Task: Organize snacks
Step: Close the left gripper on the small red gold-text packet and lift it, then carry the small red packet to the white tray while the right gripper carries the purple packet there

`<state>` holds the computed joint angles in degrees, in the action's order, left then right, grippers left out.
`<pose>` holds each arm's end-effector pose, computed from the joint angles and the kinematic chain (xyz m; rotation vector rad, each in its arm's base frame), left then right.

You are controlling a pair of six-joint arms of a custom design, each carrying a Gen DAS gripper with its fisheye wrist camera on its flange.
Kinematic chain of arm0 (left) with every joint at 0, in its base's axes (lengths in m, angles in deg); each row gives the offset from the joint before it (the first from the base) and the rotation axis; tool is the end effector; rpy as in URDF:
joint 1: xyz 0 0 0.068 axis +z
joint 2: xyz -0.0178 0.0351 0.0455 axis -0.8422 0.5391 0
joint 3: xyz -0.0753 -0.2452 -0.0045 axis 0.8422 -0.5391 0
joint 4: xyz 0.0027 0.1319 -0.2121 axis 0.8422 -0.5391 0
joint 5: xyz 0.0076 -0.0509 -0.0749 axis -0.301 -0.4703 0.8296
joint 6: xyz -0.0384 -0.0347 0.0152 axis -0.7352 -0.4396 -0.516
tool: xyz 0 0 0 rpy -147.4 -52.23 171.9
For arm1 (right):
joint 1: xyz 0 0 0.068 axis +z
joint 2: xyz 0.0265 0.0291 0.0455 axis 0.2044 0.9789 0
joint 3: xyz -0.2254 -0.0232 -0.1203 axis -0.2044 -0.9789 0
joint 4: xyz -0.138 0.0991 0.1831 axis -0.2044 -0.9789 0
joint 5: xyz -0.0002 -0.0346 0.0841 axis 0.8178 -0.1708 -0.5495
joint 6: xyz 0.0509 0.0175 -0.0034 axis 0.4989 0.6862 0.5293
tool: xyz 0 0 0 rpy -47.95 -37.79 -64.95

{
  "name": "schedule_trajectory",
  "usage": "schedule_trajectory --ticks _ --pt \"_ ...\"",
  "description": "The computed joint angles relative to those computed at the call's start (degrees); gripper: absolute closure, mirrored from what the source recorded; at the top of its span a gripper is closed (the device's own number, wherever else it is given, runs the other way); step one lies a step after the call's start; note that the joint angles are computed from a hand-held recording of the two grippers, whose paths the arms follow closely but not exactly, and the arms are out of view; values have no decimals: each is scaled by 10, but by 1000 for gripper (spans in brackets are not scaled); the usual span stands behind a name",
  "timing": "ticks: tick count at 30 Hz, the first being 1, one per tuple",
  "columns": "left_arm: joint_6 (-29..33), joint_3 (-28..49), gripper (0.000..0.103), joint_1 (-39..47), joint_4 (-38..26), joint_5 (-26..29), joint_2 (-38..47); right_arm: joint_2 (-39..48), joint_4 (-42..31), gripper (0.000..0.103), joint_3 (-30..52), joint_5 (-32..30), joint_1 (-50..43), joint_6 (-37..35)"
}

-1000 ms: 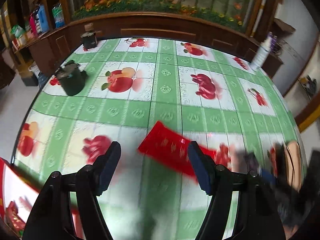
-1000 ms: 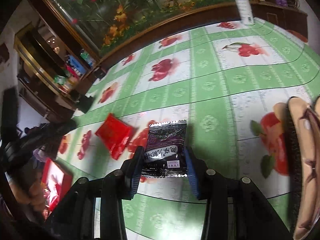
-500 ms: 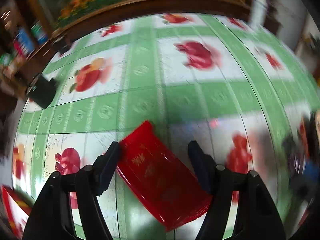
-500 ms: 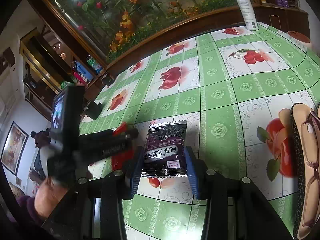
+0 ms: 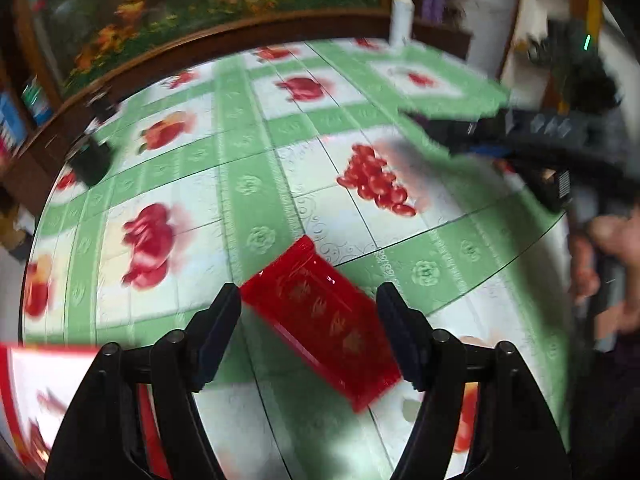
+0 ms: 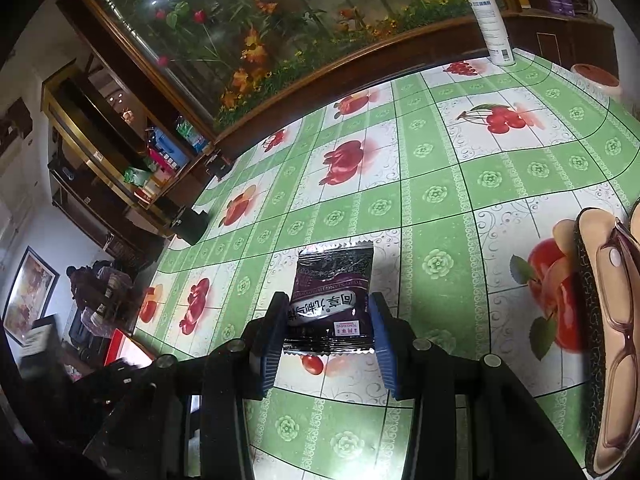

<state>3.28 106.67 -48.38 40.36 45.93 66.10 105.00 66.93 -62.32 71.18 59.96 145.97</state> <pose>0.1840 0.0149 0.1529 0.8083 2.4432 -0.2482 0.1620 0.1623 0.1344 0.4068 2.3034 0.5547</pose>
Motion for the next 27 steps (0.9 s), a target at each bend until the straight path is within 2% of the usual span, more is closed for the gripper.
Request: schedule_trajectory --ticks 3,5,7,9,12,15,18,22,24,25,27 --pt "-65 1 26 -8 -19 -25 -13 9 1 62 7 2 4 -2" --pt "-147 -9 26 -41 -4 -74 -16 14 1 62 10 3 8 -3" --pt "-225 -13 26 -75 19 -114 15 18 2 62 11 4 10 -2" --pt "-256 -21 26 -76 36 -128 36 20 4 62 12 6 10 -1" --pt "-305 -27 24 -80 62 -113 59 24 4 62 15 5 11 -3" --pt "-352 -40 23 -122 93 -160 57 29 6 62 19 5 14 -6" --pt "-357 -67 19 -166 120 -202 39 35 6 62 22 4 14 -8" --pt "-320 -83 20 -146 134 -169 22 34 5 62 21 7 14 -6" --pt "-298 -86 30 -122 138 -144 17 32 5 62 20 10 16 -5" --pt "-273 -88 42 -103 140 -121 12 32 4 62 20 11 16 -4" --pt "-250 -80 47 -89 138 -103 24 32 5 62 19 12 16 -4"
